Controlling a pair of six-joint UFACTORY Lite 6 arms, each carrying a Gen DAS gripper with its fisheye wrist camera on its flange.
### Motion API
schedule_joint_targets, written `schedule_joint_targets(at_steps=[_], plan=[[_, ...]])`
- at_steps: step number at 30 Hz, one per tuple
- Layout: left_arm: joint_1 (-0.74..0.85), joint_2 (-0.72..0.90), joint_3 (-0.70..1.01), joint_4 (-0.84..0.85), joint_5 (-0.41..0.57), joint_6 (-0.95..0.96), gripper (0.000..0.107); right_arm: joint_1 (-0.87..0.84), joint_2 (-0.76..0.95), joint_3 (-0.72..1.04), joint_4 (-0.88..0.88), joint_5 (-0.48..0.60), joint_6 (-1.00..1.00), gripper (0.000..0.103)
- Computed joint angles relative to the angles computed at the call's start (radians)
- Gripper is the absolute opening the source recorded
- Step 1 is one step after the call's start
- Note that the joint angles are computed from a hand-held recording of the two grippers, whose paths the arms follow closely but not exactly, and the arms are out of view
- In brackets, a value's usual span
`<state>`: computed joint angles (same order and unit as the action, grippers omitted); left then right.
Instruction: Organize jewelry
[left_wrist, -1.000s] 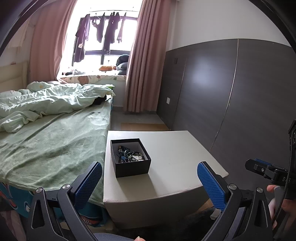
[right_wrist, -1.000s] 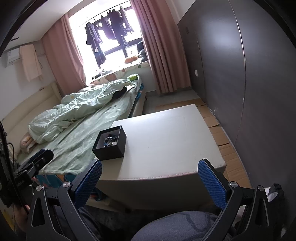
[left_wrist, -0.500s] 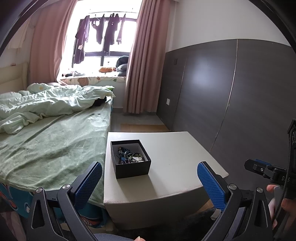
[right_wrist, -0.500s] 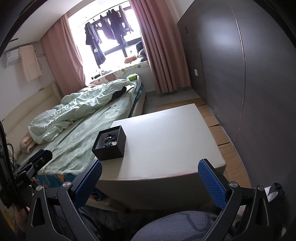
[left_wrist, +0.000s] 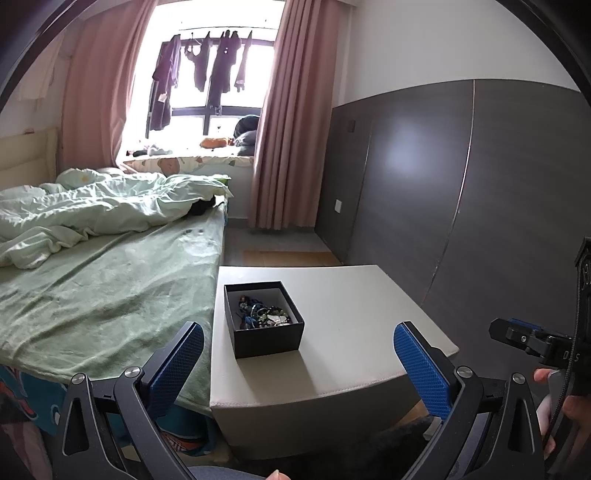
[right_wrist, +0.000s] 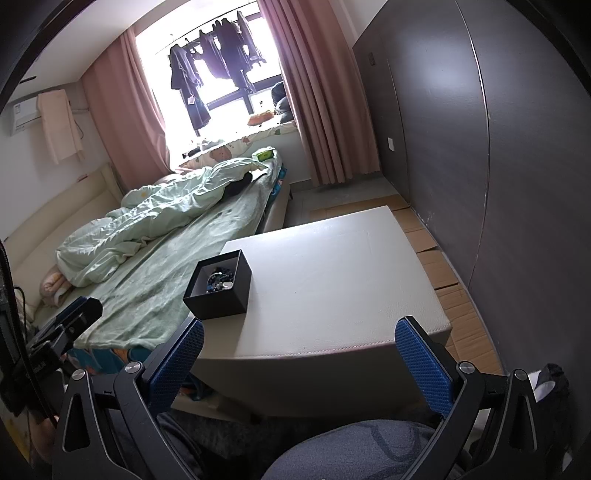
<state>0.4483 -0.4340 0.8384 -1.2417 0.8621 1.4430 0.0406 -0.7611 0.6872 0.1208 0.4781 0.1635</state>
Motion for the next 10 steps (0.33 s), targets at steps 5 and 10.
schedule_joint_targets(at_steps=[5,10], plan=[[0.003,-0.021,-0.016,-0.012,0.004,0.025,0.103,0.001,0.000,0.000,-0.005,-0.001,0.004,0.103],[0.003,-0.030,-0.025,-0.024,0.002,0.040,0.103,-0.002,0.001,0.001,0.002,-0.001,-0.003,0.103]])
